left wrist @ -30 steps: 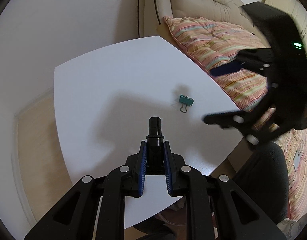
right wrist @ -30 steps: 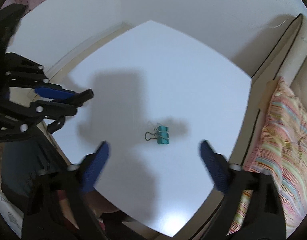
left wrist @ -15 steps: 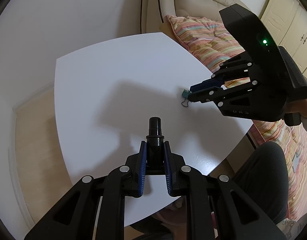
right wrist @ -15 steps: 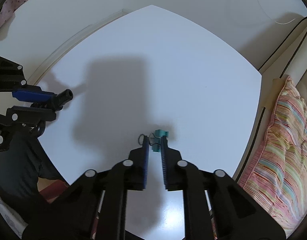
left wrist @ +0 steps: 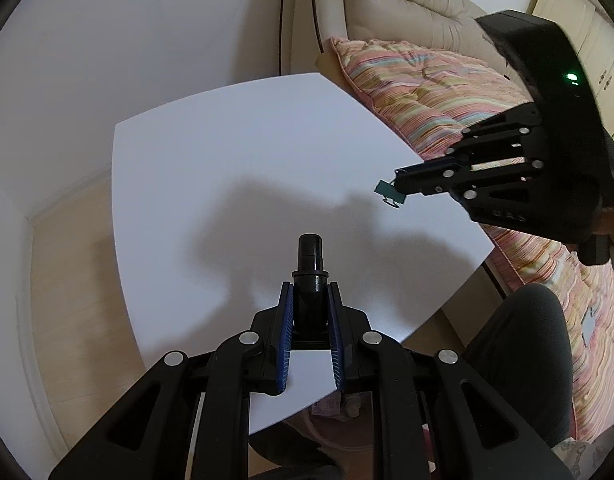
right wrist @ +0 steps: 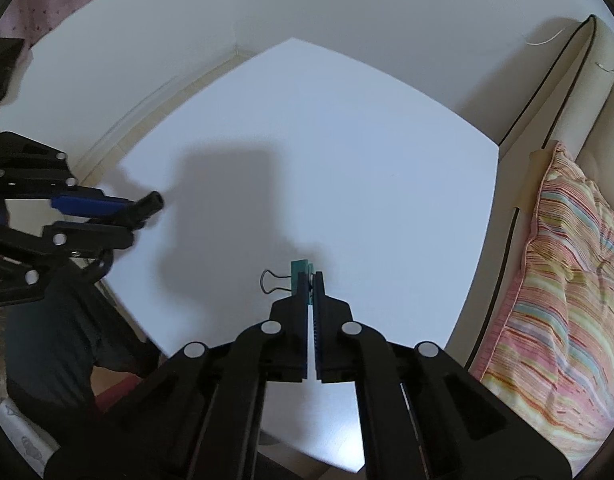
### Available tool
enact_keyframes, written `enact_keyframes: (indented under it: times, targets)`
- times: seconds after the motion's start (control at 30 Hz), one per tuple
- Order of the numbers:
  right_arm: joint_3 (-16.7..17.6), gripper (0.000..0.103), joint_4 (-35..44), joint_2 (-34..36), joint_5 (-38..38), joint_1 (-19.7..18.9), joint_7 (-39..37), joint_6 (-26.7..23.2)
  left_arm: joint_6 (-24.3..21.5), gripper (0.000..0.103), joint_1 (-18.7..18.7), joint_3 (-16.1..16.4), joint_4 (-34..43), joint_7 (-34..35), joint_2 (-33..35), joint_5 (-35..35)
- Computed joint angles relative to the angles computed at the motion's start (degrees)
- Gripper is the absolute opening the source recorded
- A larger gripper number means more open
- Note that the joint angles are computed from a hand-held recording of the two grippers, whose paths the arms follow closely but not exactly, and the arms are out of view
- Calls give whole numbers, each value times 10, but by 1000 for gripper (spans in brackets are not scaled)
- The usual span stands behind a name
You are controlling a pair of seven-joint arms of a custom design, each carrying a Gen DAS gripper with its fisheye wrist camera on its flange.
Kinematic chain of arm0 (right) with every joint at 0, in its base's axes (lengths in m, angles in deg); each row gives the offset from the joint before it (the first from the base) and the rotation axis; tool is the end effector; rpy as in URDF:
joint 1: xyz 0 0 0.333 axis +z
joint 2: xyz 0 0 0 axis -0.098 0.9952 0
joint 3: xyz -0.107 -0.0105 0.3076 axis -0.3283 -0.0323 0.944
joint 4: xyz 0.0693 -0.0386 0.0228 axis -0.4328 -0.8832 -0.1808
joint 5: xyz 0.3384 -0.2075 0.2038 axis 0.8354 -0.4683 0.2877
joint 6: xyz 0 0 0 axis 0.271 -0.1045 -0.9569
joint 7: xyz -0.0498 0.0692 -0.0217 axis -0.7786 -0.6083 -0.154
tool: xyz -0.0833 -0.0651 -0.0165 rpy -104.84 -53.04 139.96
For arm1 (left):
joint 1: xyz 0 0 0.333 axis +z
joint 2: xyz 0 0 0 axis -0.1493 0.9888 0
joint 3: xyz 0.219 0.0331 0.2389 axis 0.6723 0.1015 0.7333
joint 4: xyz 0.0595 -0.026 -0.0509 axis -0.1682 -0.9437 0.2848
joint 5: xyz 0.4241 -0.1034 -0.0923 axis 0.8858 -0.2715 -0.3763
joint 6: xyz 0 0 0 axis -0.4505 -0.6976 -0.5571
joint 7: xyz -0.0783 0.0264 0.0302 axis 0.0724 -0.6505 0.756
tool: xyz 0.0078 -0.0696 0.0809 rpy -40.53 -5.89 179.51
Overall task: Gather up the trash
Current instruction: 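Carry both items over the pink bin and open the right tool to drop the teal clip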
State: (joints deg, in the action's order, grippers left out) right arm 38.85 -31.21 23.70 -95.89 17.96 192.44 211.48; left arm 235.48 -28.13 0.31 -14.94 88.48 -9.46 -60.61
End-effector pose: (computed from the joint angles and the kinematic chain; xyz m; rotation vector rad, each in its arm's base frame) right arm 0.5523 0.3116 0.3991 -2.0790 1.8883 -0.3542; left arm 0.6108 -0.5025 0.3778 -0.9190 2.8230 -0.8828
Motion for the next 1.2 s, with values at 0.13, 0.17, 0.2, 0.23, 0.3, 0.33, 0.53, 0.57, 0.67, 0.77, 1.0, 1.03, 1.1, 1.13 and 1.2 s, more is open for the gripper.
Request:
enact_keyframes:
  times: [0.13, 0.17, 0.2, 0.23, 0.3, 0.33, 0.53, 0.57, 0.67, 0.77, 1.0, 1.03, 1.1, 1.13, 1.2]
  targets:
    - [7, 2, -29, -32, -4, 3, 22, 22, 19, 16, 7, -5, -34, 3, -25, -6]
    - [10, 2, -36, -40, -6, 3, 28, 26, 24, 16, 7, -6, -42, 4, -31, -7]
    - [14, 2, -47, -51, -8, 4, 36, 33, 31, 16, 9, -8, -54, 5, -40, -8]
    - [18, 2, -54, -59, -11, 4, 45, 36, 38, 16, 11, -9, -66, 5, -49, -10]
    - [26, 1, -71, -78, -20, 2, 63, 46, 49, 16, 13, -12, -83, 7, -62, -14]
    - [32, 2, -82, -89, -25, 1, 75, 54, 54, 16, 15, -15, -92, 9, -69, -17]
    - [66, 1, -127, -139, -53, -10, 135, 78, 90, 16, 27, -30, -154, 29, -114, -43]
    - [72, 1, -133, -144, -55, -11, 142, 81, 100, 16, 31, -35, -168, 36, -123, -52]
    - [88, 1, -150, -160, -58, -12, 162, 88, 115, 16, 39, -43, -194, 53, -142, -75]
    - [103, 1, -165, -173, -54, -7, 178, 93, 131, 17, 42, -49, -223, 67, -161, -97]
    - [119, 1, -180, -172, -36, 8, 195, 104, 139, 17, 40, -53, -257, 90, -180, -141]
    - [120, 1, -181, -169, -32, 11, 194, 105, 141, 17, 39, -53, -263, 94, -184, -147]
    - [119, 1, -183, -164, -21, 18, 190, 110, 145, 17, 38, -52, -273, 101, -192, -158]
    - [117, 2, -184, -160, -14, 21, 187, 116, 146, 17, 38, -53, -279, 106, -196, -165]
    - [116, 2, -185, -154, -4, 26, 183, 123, 144, 17, 33, -48, -282, 107, -198, -171]
